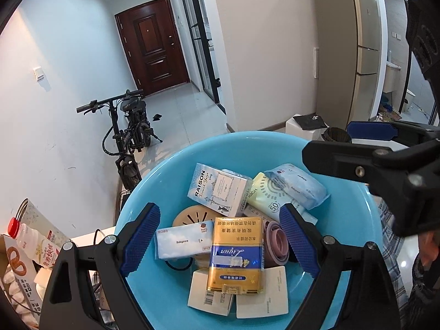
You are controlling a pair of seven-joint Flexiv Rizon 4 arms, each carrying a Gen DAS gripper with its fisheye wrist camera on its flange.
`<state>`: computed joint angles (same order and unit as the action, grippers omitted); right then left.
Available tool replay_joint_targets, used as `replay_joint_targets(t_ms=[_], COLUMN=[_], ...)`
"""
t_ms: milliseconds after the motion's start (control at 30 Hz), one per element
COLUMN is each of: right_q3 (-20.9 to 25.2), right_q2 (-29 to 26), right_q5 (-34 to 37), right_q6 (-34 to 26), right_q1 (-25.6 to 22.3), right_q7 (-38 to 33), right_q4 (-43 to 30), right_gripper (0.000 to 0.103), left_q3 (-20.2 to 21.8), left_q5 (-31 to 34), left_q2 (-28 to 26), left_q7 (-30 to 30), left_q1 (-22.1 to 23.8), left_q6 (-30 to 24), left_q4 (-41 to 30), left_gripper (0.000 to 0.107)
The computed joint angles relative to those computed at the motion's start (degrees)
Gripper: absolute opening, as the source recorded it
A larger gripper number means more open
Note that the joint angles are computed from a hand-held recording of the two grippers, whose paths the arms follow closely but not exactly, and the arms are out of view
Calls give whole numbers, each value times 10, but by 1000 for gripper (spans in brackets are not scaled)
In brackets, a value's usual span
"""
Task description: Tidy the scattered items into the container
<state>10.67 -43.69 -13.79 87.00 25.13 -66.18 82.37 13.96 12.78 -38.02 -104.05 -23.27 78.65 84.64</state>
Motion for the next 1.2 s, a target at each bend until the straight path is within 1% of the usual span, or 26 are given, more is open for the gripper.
replay_joint_targets(t_ms=[200, 300, 333, 433, 567, 700, 833, 967, 1067, 1133, 1200], right_q3=[0, 0, -1, 5, 7, 4, 5, 20, 29, 24, 29], right_q2=[5, 10, 11, 13, 17, 27, 32, 34, 36, 40, 41], right_q5=[-1, 0, 0, 2, -1, -3, -5, -3, -2, -2, -3], right_q6=[-1, 3, 5, 8, 7, 18, 25, 25, 24, 30, 33], right_q1=[2, 1, 1, -2, 0, 4, 5, -3, -7, -1, -3], right_q7=[-2, -4, -3, -4, -9, -12, -13, -16, -24, -23, -27], right_q4=[10, 17, 20, 24, 32, 49, 59, 63, 67, 74, 76], right_gripper=[100, 100, 100, 100, 100, 100, 100, 100, 100, 100, 100], left_q3=[-9, -26, -25, -5, -4, 6, 36, 40, 56, 59, 58], left_q5=[-9, -18, -17, -10, -6, 14, 46, 70, 108, 136, 160], left_q2=[6, 5, 4, 6, 18, 37, 52, 74, 92, 106, 118], left_q7=[-4, 13, 17, -1, -15, -28, -67, -89, -116, -130, -147], left_q1=[2, 12, 10, -2, -2, -9, -29, -29, -44, -49, -49], left_q6=[9, -1, -5, -13, -14, -8, -5, -6, -13, -18, -22], left_q4=[7, 10, 10, 14, 28, 46, 65, 93, 110, 122, 135], left_gripper=[90, 90, 90, 90, 90, 90, 90, 90, 90, 90, 90])
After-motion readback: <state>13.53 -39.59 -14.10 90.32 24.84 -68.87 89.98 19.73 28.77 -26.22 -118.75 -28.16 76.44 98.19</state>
